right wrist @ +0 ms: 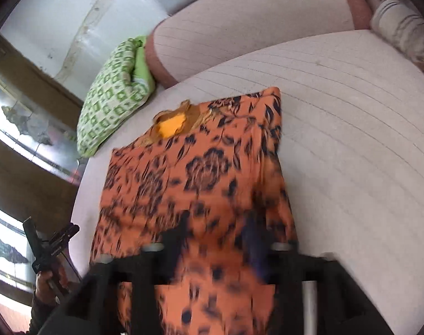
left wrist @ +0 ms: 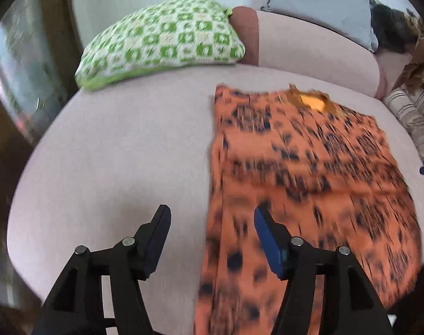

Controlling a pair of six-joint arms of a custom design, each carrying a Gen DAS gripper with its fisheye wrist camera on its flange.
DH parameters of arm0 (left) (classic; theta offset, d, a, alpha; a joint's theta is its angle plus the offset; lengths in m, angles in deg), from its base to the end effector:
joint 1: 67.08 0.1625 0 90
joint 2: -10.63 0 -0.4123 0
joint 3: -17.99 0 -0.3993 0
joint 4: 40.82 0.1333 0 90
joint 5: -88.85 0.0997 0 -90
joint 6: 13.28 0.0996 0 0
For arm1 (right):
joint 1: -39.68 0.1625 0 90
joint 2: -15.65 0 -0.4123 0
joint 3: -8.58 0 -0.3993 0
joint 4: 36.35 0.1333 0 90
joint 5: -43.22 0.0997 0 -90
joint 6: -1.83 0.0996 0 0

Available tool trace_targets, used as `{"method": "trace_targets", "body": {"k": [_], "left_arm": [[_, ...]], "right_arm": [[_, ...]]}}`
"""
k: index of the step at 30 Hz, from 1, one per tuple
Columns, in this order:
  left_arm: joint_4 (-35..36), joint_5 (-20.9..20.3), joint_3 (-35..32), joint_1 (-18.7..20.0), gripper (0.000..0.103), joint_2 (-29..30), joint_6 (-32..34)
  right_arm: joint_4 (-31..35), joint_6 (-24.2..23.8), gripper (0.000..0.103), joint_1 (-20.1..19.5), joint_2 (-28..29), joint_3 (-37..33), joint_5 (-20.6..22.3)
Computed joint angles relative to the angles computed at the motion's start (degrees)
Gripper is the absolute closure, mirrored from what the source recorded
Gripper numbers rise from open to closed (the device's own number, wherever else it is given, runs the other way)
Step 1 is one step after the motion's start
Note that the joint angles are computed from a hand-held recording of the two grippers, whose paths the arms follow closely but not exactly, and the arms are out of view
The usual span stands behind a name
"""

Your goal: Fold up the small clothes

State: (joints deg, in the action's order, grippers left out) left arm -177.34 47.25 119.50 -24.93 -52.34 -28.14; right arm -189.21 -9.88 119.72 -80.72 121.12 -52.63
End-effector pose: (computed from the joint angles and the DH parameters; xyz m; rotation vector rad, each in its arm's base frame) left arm -0.3110 -0.5618 0.2293 0.6083 2.3188 -0.7030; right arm 0.0386 -0.4923 0.4656 -0.0182 -2.6794 1.1098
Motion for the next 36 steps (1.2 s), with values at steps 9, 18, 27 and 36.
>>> {"method": "trace_targets", "body": {"k": [9,18,27,36], "left_arm": [[10.32,-7.29,15.12,-2.71,0.040,-12.71,-17.07],[9.75,-9.11,16.30,-1.25,0.040,-12.05,-20.90],[8.51,-9.61,18.09,-0.16,0.092,-14.30,-23.83],[8.00,-5.50,20.11,-6.08,0.096,-17.83,-23.40]], "right_arm": [[13.92,-0.14,0.027,-9.63,-20.74,18.69,3.14],[12.21,1.15,0.031,-13.47,-23.78,25.82,3.18],[7.89,3.68,0.037,-13.96,-23.29,27.47,3.05],[13.13,4.63,0.094,-17.24,-25.30,26.65,9.06]]}}
